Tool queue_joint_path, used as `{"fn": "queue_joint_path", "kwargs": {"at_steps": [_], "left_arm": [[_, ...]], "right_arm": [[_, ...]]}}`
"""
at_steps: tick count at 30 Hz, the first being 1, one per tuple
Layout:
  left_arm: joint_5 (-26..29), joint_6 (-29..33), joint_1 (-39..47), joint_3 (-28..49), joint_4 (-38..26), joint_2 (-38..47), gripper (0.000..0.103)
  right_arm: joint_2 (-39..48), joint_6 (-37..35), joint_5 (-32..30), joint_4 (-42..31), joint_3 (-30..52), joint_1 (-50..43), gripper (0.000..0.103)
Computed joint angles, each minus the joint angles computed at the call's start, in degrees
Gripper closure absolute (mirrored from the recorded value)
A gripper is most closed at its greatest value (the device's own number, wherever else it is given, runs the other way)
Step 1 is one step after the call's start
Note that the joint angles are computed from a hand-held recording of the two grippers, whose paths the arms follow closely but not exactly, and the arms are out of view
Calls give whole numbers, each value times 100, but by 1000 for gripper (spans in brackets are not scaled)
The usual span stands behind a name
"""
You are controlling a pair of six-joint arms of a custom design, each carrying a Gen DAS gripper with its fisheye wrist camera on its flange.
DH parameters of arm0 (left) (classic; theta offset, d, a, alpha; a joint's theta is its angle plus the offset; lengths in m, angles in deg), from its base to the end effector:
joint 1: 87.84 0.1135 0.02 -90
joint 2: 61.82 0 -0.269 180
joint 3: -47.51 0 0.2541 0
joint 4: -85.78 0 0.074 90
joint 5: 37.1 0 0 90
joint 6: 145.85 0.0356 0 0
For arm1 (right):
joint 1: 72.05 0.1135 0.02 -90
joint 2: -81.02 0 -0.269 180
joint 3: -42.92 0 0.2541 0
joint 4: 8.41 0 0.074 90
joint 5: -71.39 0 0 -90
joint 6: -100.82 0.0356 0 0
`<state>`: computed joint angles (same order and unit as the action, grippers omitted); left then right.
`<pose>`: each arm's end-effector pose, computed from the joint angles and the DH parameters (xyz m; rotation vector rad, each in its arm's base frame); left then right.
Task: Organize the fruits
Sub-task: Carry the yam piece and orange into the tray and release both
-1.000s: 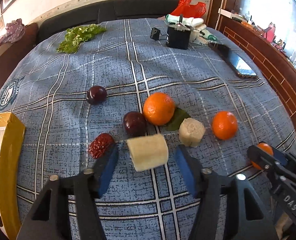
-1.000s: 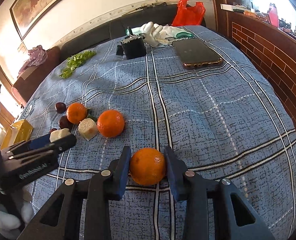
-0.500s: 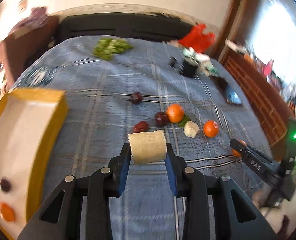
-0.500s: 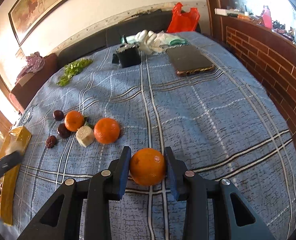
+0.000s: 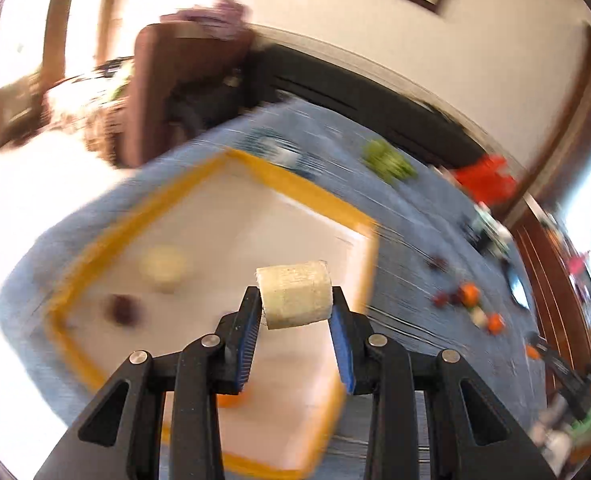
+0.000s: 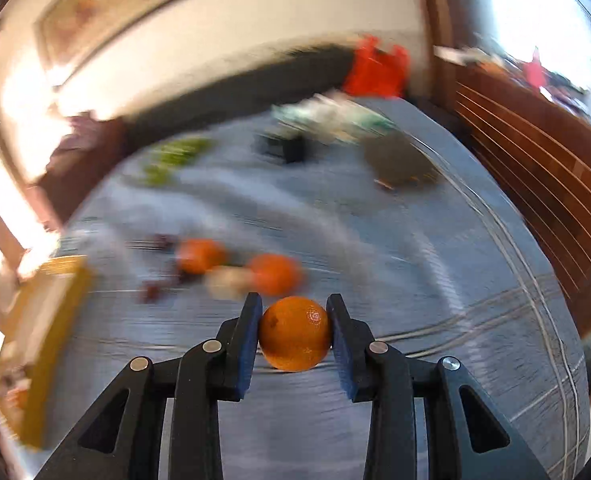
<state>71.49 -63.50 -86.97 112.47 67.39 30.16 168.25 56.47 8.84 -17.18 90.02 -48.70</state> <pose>0.3314 -0.0063 0.1902 -0.0173 2.3536 -0.4406 0.2550 0.0922 0.1388 0.6496 2.2099 0.0254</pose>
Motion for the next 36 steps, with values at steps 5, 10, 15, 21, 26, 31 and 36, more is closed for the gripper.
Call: {"fn": "queue_joint_path", "kwargs": {"at_steps": [5,10,15,21,26,31,36], "left_arm": [[101,124,840,63,-51,281,70],[-239,486,910,-88,148,537,70],[-390,754,804,-118,218,742,70],[-397,750,971,-41,338,948,69],[-146,716,1151,-35,217,862,60],[-102,704,1269,-184,51,370,46],[-672,771,713,-873,311,-761,21]], "right_arm": [[529,-575,-490,-325,1579,1022,66],[2467,-1119,-1092,-834,3925,1742,66],[4124,-1350,-1610,-1641,6035,2082,66],[5316,-1402,-1776,-2535,7625,2152,65],[5816,-1394,-1733,-2931,8245,2206,65],[5571,-1325,-1730,-2637,7869,2217,52],[4593,-1334,-1246,-1947,6581,2319,39]]}}
